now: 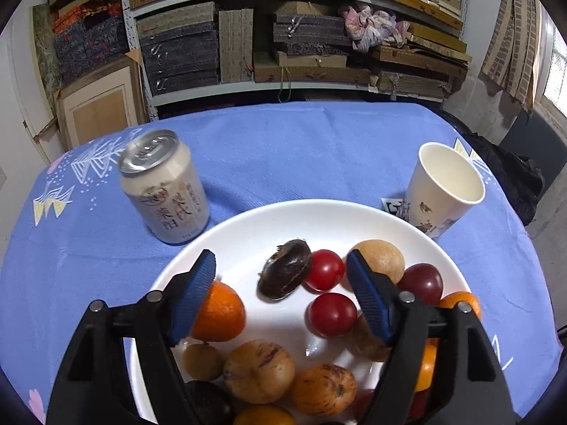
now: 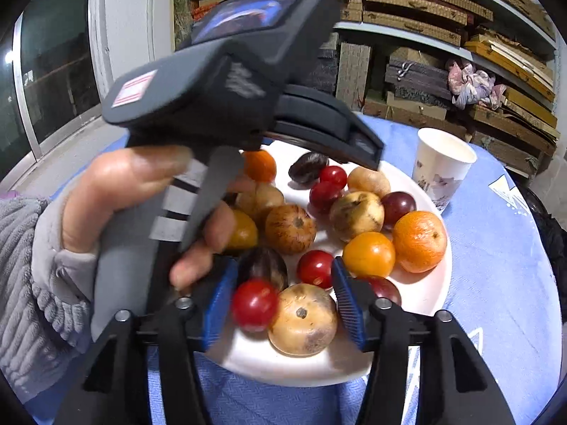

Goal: Organize fruits

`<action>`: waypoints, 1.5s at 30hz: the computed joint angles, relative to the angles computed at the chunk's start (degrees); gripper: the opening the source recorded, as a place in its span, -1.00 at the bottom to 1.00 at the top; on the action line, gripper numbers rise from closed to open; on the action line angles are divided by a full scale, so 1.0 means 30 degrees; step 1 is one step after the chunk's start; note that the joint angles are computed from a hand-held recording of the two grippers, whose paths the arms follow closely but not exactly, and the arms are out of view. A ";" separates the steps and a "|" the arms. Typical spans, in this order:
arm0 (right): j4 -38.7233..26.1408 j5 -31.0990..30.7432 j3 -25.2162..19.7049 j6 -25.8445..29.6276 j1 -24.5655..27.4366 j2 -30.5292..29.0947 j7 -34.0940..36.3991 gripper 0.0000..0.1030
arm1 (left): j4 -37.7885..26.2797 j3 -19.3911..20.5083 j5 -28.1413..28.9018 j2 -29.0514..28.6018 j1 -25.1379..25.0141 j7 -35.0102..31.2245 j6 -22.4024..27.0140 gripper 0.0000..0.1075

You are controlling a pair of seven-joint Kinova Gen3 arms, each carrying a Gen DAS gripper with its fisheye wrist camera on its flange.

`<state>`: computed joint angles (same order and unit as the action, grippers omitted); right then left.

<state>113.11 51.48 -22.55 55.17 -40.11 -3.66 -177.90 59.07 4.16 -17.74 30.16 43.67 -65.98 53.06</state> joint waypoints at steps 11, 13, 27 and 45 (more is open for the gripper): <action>0.0122 0.1825 -0.6369 0.6495 0.0386 -0.4412 -0.6363 0.50 | 0.7741 0.0871 -0.4724 -0.8134 0.0174 0.5573 -0.1509 0.65; 0.0401 0.1544 -0.8061 0.7403 0.0653 -0.5001 -0.7916 0.59 | 0.9503 0.0337 -0.5976 -0.9903 0.1423 0.7126 -0.1247 0.71; 0.0954 0.0078 -1.3759 1.2407 -0.0039 0.0125 -1.3347 0.79 | 1.8764 0.6128 -0.6875 -1.4850 -0.1049 1.4374 -0.1566 0.82; -0.0130 -0.0816 -1.0268 1.4796 -0.4555 0.2501 -1.4198 0.93 | 1.8733 0.8668 -0.8230 -1.4508 -0.1835 1.5641 -0.0766 0.84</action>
<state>112.72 49.03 -53.35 99.56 -53.77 3.84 -220.49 115.26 30.16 -42.43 -13.37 38.17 -19.06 50.77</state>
